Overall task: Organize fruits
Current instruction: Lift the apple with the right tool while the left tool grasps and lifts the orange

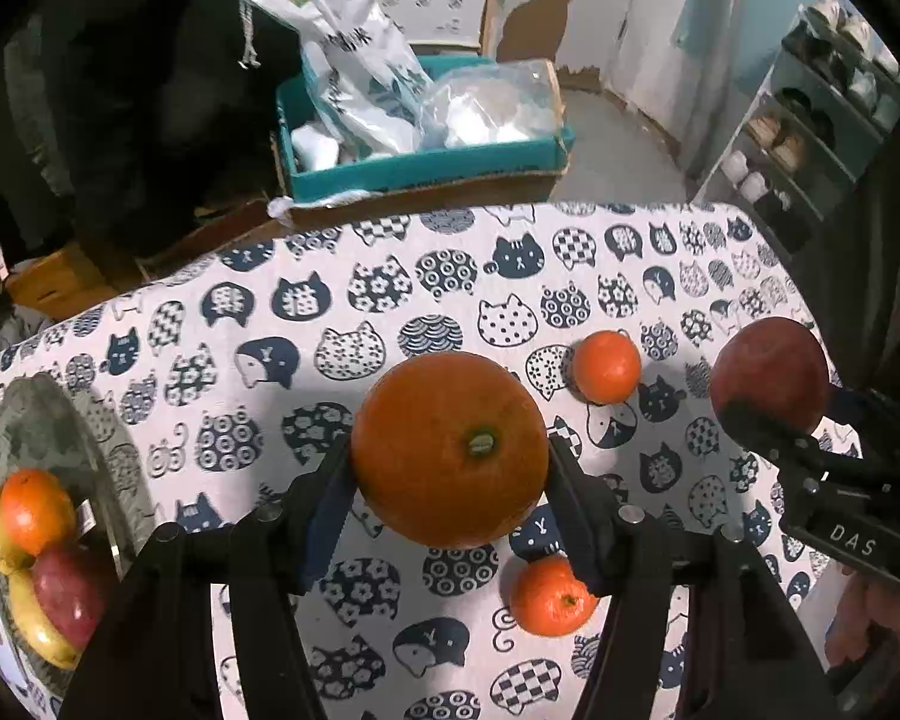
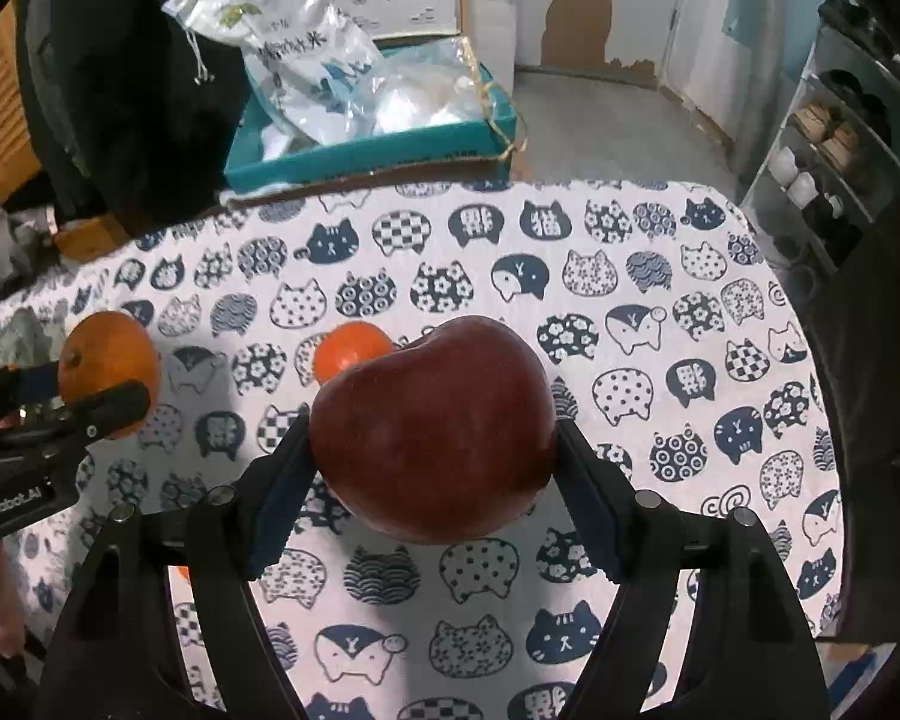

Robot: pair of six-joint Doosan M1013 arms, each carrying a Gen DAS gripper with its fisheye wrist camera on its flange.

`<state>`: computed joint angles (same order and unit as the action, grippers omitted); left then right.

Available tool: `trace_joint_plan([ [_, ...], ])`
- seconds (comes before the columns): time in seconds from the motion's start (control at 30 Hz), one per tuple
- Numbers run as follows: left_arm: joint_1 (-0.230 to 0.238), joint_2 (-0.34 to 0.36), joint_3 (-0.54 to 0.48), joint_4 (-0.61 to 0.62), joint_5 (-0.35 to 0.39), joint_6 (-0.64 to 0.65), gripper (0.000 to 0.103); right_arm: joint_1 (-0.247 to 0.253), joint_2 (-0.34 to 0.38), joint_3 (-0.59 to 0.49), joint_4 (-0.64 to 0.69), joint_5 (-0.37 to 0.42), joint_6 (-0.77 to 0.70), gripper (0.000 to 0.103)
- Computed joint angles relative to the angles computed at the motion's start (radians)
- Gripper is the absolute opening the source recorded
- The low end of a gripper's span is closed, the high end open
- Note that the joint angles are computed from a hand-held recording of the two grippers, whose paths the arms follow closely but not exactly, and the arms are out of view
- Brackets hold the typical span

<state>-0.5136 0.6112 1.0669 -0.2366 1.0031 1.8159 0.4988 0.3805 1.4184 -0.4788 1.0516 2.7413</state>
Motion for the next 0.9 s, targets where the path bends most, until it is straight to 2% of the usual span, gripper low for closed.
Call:
trace_joint_plan([
  [0.9,0.038,-0.167,0.123,-0.064,-0.169,0.096,0.063,0.081,-0.046,-0.069,-0.161,0.031,0.034,0.077],
])
